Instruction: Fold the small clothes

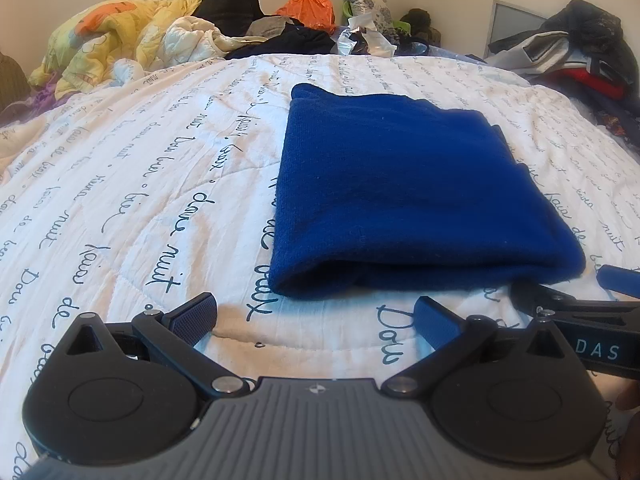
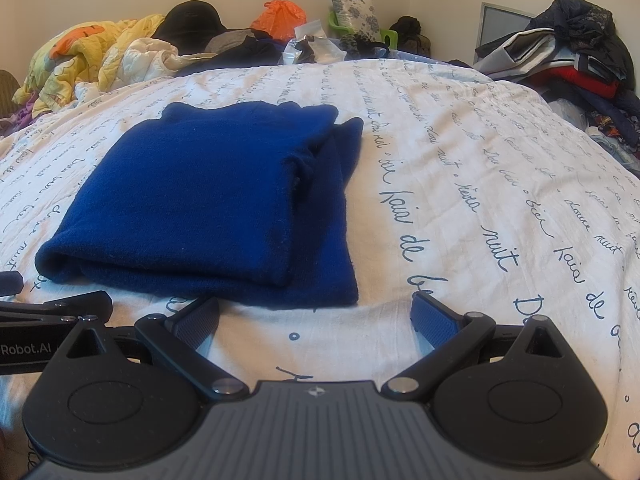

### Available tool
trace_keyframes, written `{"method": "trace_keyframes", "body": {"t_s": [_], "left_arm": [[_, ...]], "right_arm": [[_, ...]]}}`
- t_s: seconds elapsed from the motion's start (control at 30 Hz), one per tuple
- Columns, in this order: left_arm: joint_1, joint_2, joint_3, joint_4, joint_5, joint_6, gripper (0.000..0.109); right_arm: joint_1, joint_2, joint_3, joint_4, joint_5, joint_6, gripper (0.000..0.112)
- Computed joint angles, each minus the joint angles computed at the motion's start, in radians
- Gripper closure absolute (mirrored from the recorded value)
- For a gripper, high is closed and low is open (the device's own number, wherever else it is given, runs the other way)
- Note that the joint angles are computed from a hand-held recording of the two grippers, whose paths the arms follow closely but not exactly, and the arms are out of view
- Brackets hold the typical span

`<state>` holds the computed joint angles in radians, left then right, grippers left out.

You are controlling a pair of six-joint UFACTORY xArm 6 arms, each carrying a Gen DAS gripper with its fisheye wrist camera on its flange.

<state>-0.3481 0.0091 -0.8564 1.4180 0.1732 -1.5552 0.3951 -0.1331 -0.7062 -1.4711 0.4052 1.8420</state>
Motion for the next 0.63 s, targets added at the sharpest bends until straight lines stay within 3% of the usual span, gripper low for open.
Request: {"method": "trace_keyframes", "body": {"t_s": [0.17,0.27,0.4,0.53,0.63], "left_arm": [[0.002,-0.003,0.006,-0.05,-0.006,0.052,0.006],[-0.005,-0.021,0.02,-0.215,0.012,0.219,0.006],[-0.039,-0.075,0.024,-0.086,0.103,0.047,0.006],[-0.051,-0.101,0.036,-0.14,0.116,0.107,0.006],[-0.028,-0.114,0.06,-0.222,0.059,0.214,0.006]], "right_arm": [[-0.001,0.0,0.0,0.002,-0.002,-0.002,0.009],[0.006,-0.026,0.011,0.144,-0.001,-0.134,0.009],[0.01,-0.077,0.022,0.266,-0.022,-0.26,0.009],[0.021,-0.092,0.02,0.245,-0.004,-0.241,0.009],[0.023,-0.099,0.023,0.283,0.002,-0.263,0.009]]}}
